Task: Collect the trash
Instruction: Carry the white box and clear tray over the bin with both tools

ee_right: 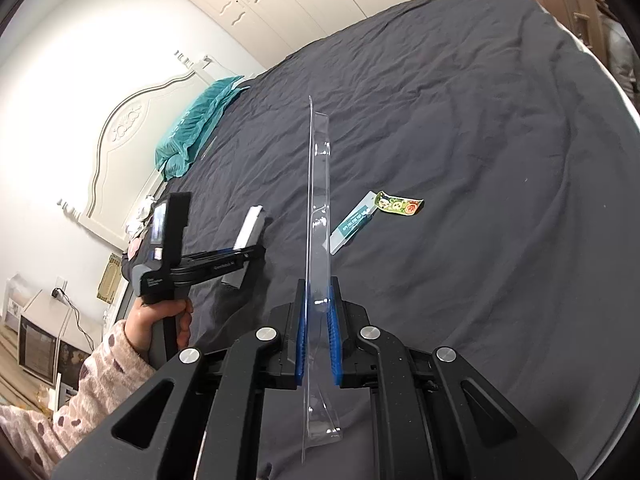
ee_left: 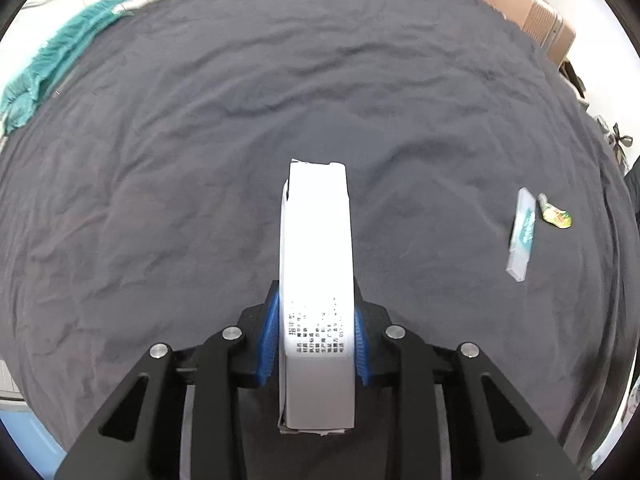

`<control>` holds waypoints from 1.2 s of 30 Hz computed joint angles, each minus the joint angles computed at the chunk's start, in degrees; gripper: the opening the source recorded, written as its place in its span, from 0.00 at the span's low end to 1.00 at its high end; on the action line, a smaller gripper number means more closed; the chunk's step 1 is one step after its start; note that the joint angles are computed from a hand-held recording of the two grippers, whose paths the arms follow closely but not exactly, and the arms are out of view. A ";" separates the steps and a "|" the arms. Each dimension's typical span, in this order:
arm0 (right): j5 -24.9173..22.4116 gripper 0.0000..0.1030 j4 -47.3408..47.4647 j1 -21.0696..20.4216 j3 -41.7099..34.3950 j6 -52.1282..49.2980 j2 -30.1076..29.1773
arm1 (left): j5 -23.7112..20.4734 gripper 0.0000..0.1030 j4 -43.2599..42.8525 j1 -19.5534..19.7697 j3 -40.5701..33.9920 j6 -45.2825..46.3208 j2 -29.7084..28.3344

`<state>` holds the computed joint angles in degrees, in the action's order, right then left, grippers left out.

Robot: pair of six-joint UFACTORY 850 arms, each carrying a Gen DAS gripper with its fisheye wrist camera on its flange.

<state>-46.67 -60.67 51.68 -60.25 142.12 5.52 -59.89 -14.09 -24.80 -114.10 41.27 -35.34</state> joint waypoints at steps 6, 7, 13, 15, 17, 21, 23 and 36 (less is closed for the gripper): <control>-2.50 0.09 0.40 0.68 -0.90 -3.57 0.52 | 3.62 0.30 -5.27 2.14 7.19 6.52 8.16; -2.74 0.09 0.82 0.69 -1.19 -4.64 0.54 | 3.36 0.30 -6.33 2.79 7.79 7.44 9.33; -3.24 0.09 2.98 -0.07 -3.84 -11.50 -0.56 | 3.15 0.30 -9.96 5.94 9.99 10.48 13.72; -2.30 0.09 2.60 -0.40 -4.74 -12.44 -1.22 | 3.10 0.30 -10.80 7.50 10.48 10.77 14.86; -0.94 0.09 1.97 -0.68 -5.79 -13.26 -1.97 | 2.41 0.30 -11.35 9.51 10.98 10.88 15.86; 1.67 0.09 2.13 -0.85 -10.87 -18.74 -5.79 | 2.44 0.30 -12.08 13.40 12.56 11.86 18.06; 3.72 0.09 2.39 -0.88 -14.11 -21.48 -8.33 | 2.50 0.30 -12.26 15.57 13.51 12.88 19.07; 13.32 0.09 16.89 -0.93 -40.25 -48.71 -28.33 | 0.47 0.30 -15.89 31.19 15.26 15.95 20.17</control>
<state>-33.35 -43.77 50.75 -100.51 93.41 -22.81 -59.42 -29.98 6.39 -98.84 57.23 -15.17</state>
